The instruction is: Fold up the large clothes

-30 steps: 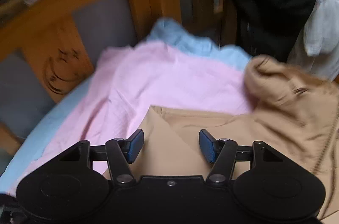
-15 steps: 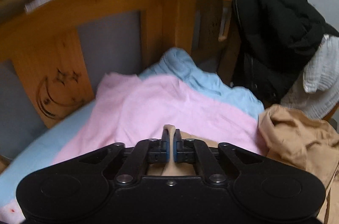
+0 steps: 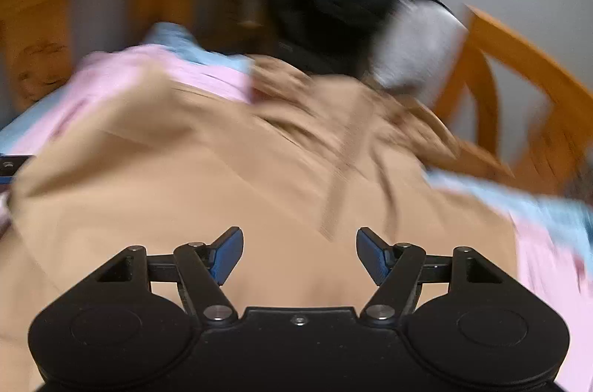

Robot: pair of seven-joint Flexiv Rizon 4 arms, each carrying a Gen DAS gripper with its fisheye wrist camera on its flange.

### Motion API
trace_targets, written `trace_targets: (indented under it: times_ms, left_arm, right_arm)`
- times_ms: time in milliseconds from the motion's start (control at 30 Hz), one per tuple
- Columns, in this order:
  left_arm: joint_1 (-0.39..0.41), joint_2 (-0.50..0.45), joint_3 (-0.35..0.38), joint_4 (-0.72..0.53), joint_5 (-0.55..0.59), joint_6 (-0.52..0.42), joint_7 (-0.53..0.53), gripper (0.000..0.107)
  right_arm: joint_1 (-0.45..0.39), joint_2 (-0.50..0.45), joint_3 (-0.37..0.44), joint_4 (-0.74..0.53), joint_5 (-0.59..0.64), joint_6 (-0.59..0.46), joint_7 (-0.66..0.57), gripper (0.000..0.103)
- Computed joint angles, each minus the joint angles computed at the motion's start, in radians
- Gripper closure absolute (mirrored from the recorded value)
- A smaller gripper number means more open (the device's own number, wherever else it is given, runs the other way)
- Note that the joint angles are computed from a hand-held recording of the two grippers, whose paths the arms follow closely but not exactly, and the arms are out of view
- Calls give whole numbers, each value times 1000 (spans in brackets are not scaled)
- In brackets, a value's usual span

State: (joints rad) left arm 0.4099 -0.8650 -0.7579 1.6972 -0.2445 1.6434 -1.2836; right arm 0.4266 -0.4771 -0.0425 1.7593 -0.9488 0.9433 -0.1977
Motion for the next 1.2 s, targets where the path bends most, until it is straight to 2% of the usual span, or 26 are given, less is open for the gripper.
trace_targets:
  times_ms: [100,133,167,200,267,300,367,433,467,533,600,633,700,733,767,833,933,1033,1067,1100,1133,1167,1200]
  left_arm:
    - [98,-65,-143,36,102,71,73,40]
    - [124,-89,-188,38,132,69,98,34]
    - [133,-104,-200,23,203,50,83,32]
    - [115,-100,-180,1,243,43,80,32]
    - [-2,-30,-46,-25,180,54,139,31]
    - [-67,0,36,-52,161,22,136,31]
    - [-134,29,118,-82,108,-72,135,31]
    - [-166,49,164,-105,45,-205,120,31]
    - [-176,59,184,-104,14,-235,98,31]
    - [-159,70,171,-74,-42,-228,85,31]
    - [-147,94,169,-45,-78,-234,93,30]
    - [-158,106,191,-46,-86,-248,95,29]
    - [-180,131,227,-45,-93,-257,111,26]
    - [-198,146,253,-43,-91,-252,118,25]
    - [-224,147,282,-61,-86,-256,127,24]
    - [-265,157,326,-87,-72,-268,161,22]
    - [-386,182,487,-172,-31,-383,130,22]
    - [-502,165,633,-279,-3,-494,38,22]
    - [-529,149,666,-318,3,-524,2,21]
    - [-552,130,693,-356,11,-548,-37,21]
    - [-571,106,714,-396,18,-568,-78,21]
    - [-576,84,717,-418,23,-565,-95,21]
    - [-583,63,721,-431,33,-537,-109,21]
  right_arm:
    - [13,32,-3,29,15,-85,82,30]
    - [15,39,6,31,30,-133,79,30]
    - [16,50,13,42,39,-176,86,30]
    - [12,73,15,73,26,-192,113,30]
    - [-11,124,33,136,18,-207,151,30]
    - [-26,153,46,169,24,-211,165,30]
    - [-65,211,72,235,46,-191,180,30]
    - [-118,247,94,292,96,-114,172,31]
    - [-137,255,98,311,117,-72,181,37]
    - [-174,257,91,363,109,83,242,42]
    - [-194,219,100,364,181,187,223,44]
    - [-197,194,108,358,239,216,209,53]
    - [-151,187,66,357,188,194,265,64]
    - [-140,188,59,355,165,183,259,90]
    - [-136,195,67,349,170,152,222,96]
    - [-148,225,99,332,208,96,55,100]
    - [-153,296,137,310,247,-28,-199,101]
    - [-162,345,165,312,318,-88,-354,101]
    - [-167,353,167,322,334,-85,-372,97]
    - [-169,357,167,334,335,-79,-371,93]
    - [-187,356,178,352,284,-62,-325,78]
    - [-181,360,157,382,168,-52,-233,61]
    - [-166,367,118,419,5,-30,-115,58]
